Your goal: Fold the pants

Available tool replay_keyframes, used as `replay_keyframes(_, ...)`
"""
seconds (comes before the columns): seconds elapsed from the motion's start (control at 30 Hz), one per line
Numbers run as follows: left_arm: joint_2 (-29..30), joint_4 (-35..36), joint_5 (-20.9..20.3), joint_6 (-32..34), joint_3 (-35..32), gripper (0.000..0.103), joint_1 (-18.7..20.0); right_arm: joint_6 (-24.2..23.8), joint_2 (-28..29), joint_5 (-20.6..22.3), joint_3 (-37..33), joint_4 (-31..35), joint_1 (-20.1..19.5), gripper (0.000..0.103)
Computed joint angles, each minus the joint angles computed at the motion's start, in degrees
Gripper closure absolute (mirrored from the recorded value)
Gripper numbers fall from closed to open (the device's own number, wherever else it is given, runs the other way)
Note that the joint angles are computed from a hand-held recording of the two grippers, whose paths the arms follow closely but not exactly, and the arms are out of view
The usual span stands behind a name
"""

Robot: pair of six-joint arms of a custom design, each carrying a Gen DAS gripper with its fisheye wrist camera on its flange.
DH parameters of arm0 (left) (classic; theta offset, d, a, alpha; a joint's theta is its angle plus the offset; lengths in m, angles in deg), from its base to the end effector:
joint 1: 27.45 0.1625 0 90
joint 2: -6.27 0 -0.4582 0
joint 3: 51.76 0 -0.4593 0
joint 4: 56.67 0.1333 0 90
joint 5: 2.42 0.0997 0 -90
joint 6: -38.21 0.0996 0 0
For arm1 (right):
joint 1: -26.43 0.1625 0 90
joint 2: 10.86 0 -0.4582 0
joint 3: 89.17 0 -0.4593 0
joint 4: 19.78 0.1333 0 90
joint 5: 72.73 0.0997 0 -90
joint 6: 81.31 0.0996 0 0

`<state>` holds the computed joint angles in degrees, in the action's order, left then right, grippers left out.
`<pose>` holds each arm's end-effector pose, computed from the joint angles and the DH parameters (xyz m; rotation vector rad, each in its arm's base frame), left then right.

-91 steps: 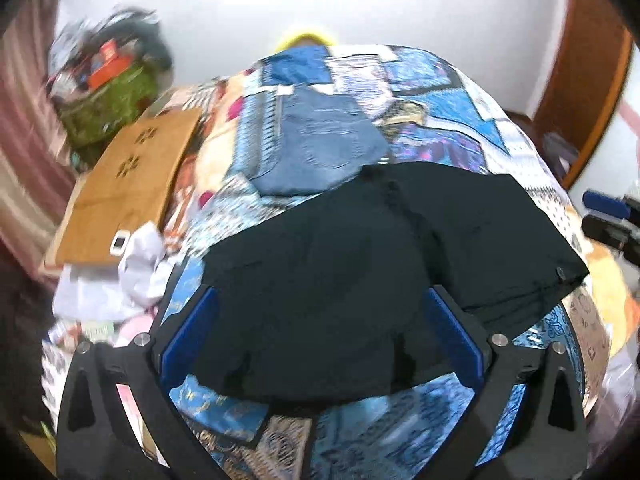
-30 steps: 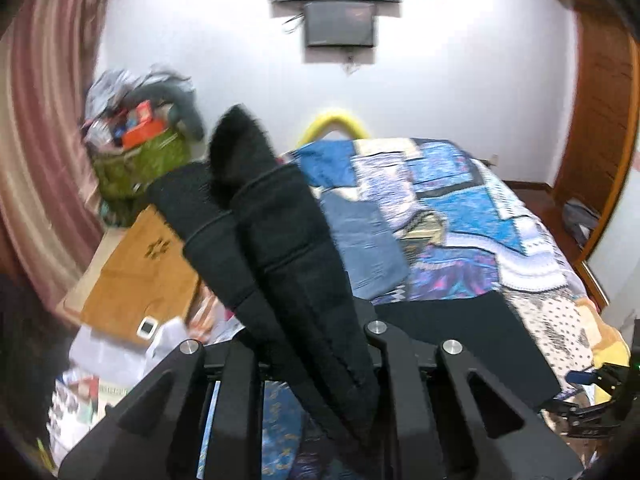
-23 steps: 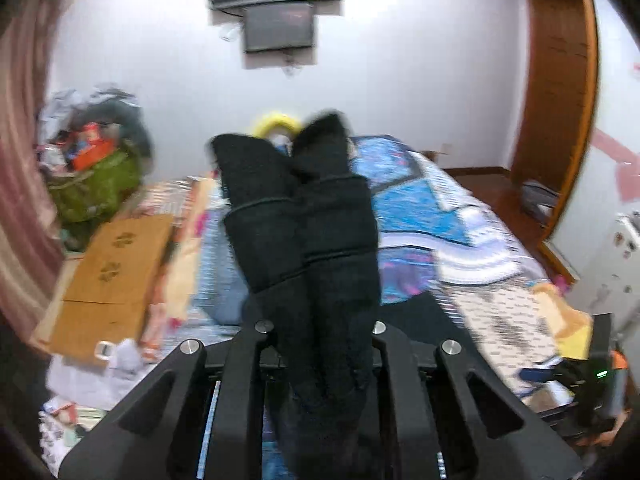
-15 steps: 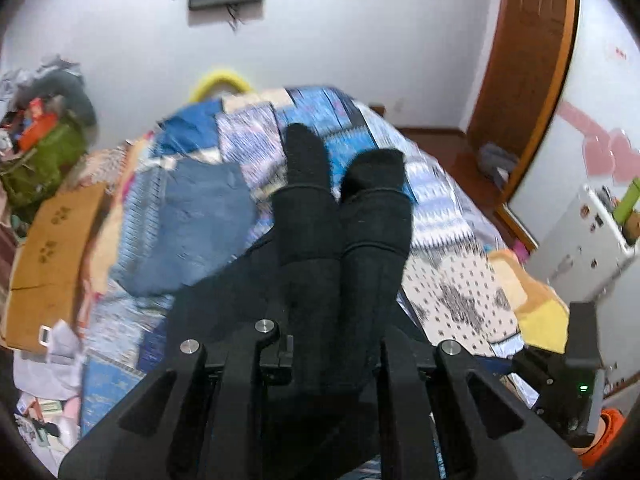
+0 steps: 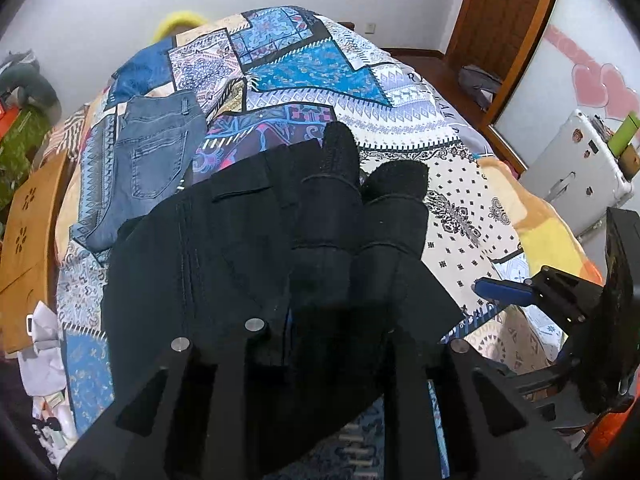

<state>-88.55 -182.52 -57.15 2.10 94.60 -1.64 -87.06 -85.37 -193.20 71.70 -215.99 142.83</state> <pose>-0.2060 -0.3116 0.1542 0.7173 2.4140 -0.3919 0.1962 -0.2090 0.0988 0.6059 -2.5540 0.5793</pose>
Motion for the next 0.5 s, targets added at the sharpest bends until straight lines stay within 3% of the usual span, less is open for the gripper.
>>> replay_keyframes(0.07, -1.25, 1.35, -1.68, 0.18, -0.42, 0.062, 0.23, 0.36, -0.09, -0.74, -0.14, 0.52, 1.10, 0.037)
replay_keyframes(0.1, -1.90, 0.97, -3.10, 0.76, -0.35, 0.029, 0.41, 0.54, -0.26, -0.89, -0.19, 0.82, 1.52, 0.037)
replay_keyframes(0.13, -3.12, 0.36, -3.87, 0.95, 0.13, 0.007, 0.06, 0.68, -0.43, -0.84, -0.20, 1.03, 1.74, 0.037)
replay_keyframes(0.3, -8.83, 3.51, 0.34, -0.70, 1.26, 0.005, -3.87, 1.40, -0.75, -0.37, -0.60, 2.05, 2.57, 0.037)
replay_keyframes(0.5, -9.92, 6.18, 10.59, 0.14, -0.89, 0.004, 0.02, 1.43, 0.28, -0.32, -1.50, 2.18, 3.93, 0.037)
